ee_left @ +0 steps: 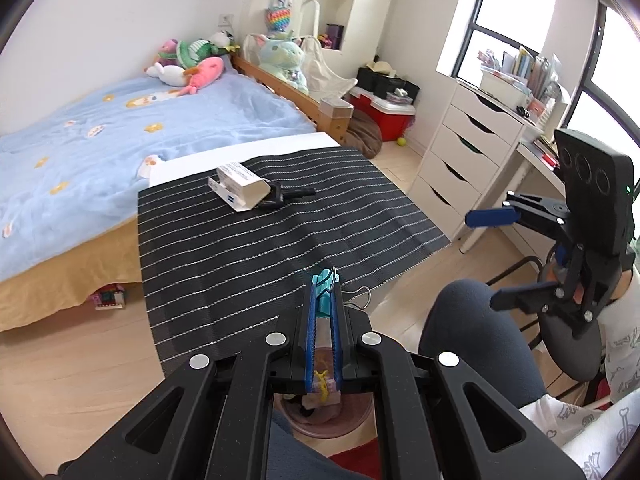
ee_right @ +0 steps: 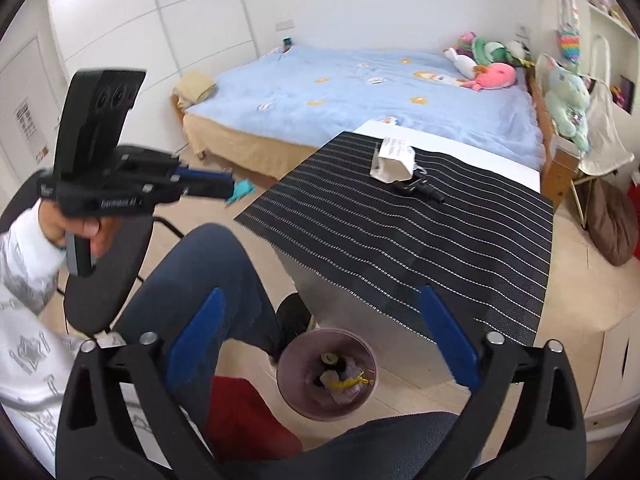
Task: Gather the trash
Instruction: 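Open the left tool over the pink bin to drop the teal clip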
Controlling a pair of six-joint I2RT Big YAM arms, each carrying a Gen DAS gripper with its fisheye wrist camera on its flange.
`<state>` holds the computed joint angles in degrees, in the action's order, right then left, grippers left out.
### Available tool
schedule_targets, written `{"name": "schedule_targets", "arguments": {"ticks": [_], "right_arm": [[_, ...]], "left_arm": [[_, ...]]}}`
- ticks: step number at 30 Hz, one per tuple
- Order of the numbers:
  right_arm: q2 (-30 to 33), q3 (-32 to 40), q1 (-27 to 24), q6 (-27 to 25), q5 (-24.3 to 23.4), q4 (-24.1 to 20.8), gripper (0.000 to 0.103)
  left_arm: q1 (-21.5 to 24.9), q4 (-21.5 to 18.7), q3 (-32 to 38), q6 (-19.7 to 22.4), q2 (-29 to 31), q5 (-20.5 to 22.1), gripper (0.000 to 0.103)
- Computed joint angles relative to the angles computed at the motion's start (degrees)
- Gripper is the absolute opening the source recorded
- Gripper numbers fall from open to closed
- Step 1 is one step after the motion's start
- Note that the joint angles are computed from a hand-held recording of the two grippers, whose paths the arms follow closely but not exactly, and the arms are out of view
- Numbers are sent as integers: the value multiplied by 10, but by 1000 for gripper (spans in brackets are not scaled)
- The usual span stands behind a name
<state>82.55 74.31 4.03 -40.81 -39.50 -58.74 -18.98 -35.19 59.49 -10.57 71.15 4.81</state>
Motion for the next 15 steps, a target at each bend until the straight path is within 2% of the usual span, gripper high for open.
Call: {"name": "schedule_targets", "arguments": {"ticks": [8,15], "right_arm": [[1,5,-8,63,-3,24,100],[-3,8,-6,83,37,28,100]], "left_arm": [[-10,-5,4,6,2,7,6],[-26,-16,9,20,9,15,6]]}}
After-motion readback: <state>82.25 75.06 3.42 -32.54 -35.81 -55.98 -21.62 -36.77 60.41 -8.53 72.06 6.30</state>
